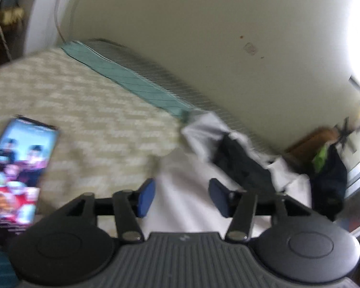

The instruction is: Fold small clothes

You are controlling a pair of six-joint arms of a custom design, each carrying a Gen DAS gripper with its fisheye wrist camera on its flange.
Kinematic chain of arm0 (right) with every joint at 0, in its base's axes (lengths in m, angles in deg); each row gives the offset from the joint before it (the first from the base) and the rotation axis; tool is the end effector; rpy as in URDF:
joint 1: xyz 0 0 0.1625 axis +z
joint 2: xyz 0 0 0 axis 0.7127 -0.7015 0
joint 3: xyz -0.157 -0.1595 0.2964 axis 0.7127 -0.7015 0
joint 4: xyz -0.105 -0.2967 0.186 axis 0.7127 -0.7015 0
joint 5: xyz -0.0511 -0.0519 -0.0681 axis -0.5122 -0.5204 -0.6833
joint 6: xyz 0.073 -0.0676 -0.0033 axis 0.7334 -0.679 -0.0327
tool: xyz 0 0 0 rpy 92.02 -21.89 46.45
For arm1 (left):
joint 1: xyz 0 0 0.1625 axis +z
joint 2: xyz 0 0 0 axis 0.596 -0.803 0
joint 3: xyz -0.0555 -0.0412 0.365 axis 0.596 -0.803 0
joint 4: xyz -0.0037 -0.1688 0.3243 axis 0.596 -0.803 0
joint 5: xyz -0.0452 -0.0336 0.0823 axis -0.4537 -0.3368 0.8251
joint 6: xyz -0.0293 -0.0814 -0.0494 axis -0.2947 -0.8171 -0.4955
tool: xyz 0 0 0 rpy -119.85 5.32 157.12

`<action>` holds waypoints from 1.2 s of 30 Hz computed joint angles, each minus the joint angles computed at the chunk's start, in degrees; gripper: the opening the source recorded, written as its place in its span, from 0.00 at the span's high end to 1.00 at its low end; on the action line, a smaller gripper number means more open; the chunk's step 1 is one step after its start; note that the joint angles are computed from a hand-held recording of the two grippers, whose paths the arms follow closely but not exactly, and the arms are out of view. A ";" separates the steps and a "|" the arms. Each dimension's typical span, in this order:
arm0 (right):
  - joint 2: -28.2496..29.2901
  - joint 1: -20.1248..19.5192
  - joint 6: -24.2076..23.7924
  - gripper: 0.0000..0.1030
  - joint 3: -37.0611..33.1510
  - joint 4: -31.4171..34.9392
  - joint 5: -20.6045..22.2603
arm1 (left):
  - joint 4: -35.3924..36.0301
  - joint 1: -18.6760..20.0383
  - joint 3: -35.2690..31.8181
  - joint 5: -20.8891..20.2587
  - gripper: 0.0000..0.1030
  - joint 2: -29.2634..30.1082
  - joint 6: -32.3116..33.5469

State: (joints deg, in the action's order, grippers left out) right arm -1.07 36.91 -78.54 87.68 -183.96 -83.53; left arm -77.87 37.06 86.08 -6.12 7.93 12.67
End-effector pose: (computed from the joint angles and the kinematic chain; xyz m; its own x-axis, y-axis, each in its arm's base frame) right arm 0.0644 -0.5733 0.2124 -0.9949 -0.0216 0.0985 -0.0925 0.5838 -0.8066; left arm 0.0041 -0.5957 0.3808 -0.9524 0.0333 -0.3031 0.2272 0.7406 -0.6324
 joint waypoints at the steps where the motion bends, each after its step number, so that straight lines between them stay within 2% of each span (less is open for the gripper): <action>1: -1.34 -0.24 -1.89 0.41 1.87 0.94 -0.78 | 0.51 0.13 0.94 0.99 0.46 -0.94 0.70; 4: -1.96 -0.11 -2.93 0.41 4.39 1.56 -2.78 | 5.45 1.36 1.96 -1.25 0.44 -3.28 0.05; 6: -1.08 0.90 -6.18 0.42 3.85 2.92 -3.21 | 7.48 1.59 2.40 -1.96 0.44 -3.74 0.83; 8: -0.11 2.17 -9.11 0.44 0.92 8.74 -2.13 | 7.19 0.91 3.64 -1.80 0.45 -3.87 2.72; 10: 2.16 3.55 -9.06 0.54 -4.28 16.39 -1.21 | 5.24 0.04 4.94 -1.63 0.46 -3.72 4.36; 13: 8.23 5.91 -9.75 0.60 -14.08 25.73 -3.18 | 3.27 -0.86 6.29 -1.79 0.45 -3.77 5.42; 14: 11.12 6.77 -9.74 0.66 -18.68 30.41 -4.55 | 3.60 -0.77 6.39 -2.20 0.45 -3.90 5.43; 16: 14.89 7.66 -9.53 0.70 -24.08 35.94 -5.10 | 4.52 -0.43 6.12 -2.56 0.45 -3.71 4.88; 17: 16.52 8.12 -10.27 0.71 -26.07 36.13 -4.66 | 4.54 -0.33 6.16 -2.44 0.45 -3.55 4.52; 18: 18.18 9.14 -10.91 0.72 -28.18 35.52 -6.43 | 4.49 -0.20 6.36 -2.40 0.45 -3.52 4.23; 19: 20.48 10.19 -12.22 0.73 -30.77 32.51 -8.85 | 4.66 -0.05 6.47 -2.40 0.45 -3.60 3.95; 21: 25.80 11.79 -15.35 0.70 -36.44 22.25 -12.33 | 5.20 0.24 6.54 -2.41 0.45 -3.89 3.46; 22: 26.98 12.09 -14.91 0.68 -38.05 19.52 -12.61 | 5.42 0.36 6.55 -2.55 0.44 -4.15 3.42; 23: 26.86 11.94 -13.19 0.68 -38.36 18.59 -11.09 | 5.63 0.47 6.60 -2.78 0.43 -4.48 3.49; 25: 23.33 10.80 -10.99 0.69 -34.46 18.81 -4.69 | 6.16 0.89 6.68 -3.87 0.39 -5.21 3.52; 26: 21.62 10.67 -11.71 0.68 -31.65 17.47 -3.85 | 6.65 1.13 6.57 -4.64 0.36 -5.40 3.23; 28: 17.42 10.18 -14.32 0.68 -24.14 13.39 -3.59 | 8.48 1.94 5.79 -6.88 0.32 -5.35 2.46; 30: 13.13 8.80 -14.25 0.63 -16.53 9.50 -3.06 | 9.52 2.52 5.10 -8.87 0.29 -4.91 1.51; 34: 4.49 4.76 -9.36 0.59 -3.05 3.65 -3.96 | 11.89 4.27 2.07 -15.01 0.29 -2.62 -1.75; 36: 2.35 3.48 -6.18 0.52 1.37 0.39 -5.41 | 11.76 4.72 1.20 -16.53 0.29 -1.32 -3.29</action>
